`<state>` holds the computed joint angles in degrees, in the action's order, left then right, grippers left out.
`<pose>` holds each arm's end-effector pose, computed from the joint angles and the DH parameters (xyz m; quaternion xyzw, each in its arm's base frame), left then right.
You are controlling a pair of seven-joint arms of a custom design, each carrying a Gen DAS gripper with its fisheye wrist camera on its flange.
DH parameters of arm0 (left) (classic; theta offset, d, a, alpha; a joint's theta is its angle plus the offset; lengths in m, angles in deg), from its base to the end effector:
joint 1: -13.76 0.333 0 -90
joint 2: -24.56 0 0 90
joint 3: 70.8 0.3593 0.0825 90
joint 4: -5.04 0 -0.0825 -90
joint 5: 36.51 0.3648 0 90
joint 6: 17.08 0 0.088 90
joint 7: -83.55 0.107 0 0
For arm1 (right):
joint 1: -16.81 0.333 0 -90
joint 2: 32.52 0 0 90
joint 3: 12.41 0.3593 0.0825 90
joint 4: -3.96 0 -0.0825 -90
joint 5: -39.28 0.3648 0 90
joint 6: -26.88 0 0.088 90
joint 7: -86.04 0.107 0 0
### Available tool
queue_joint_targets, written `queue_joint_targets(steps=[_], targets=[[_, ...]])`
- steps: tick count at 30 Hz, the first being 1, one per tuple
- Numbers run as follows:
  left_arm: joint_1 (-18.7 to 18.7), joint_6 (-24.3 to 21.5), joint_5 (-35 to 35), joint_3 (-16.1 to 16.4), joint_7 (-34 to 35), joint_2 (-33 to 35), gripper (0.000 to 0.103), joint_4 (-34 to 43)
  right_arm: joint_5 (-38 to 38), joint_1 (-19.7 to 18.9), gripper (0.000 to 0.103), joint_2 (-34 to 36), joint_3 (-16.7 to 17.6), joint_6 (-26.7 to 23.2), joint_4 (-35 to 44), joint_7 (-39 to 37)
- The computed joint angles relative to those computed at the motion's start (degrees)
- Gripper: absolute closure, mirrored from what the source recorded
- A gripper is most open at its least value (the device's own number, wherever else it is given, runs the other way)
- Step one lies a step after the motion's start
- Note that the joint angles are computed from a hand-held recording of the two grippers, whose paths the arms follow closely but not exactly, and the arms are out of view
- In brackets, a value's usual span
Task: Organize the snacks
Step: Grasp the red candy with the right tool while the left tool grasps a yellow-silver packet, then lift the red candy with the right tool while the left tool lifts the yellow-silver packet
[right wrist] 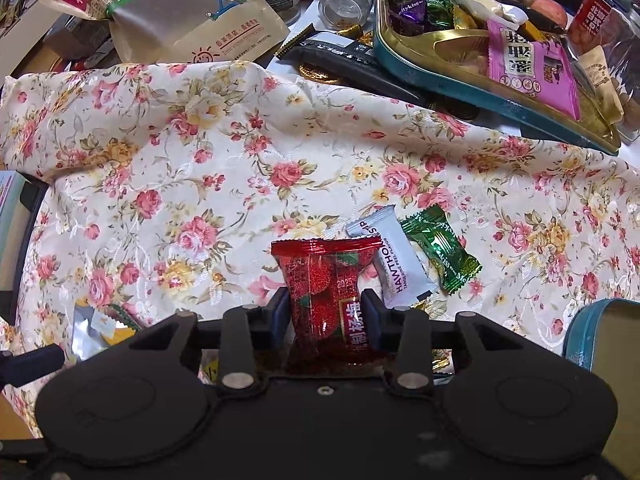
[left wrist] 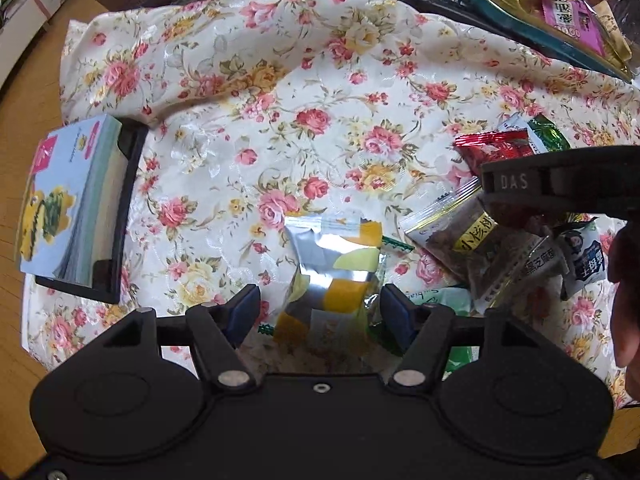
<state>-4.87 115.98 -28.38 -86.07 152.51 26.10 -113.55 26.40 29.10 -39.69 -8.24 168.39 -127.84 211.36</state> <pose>0.4658 -0.3085 0.4943 -0.5854 0.8011 -0.0916 0.0850 0.4784 0.1430 0.4833 -0.6342 0.7545 -0.1292 0.1090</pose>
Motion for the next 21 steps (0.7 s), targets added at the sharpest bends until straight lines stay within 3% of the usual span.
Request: queue_joint_targets(steps=[8, 21], targets=[[0.25, 0.83, -1.97, 0.15, 0.75, -0.04, 0.047, -0.29, -0.80, -0.02, 0.068, -1.21, 0.25, 0.56, -0.93, 1.13], [0.59, -0.05, 0.45, 0.29, -3.61, -1.51, 0.050, -0.33, 3.04, -0.49, 0.069, -4.06, 0.22, 3.93, -1.49, 1.16]])
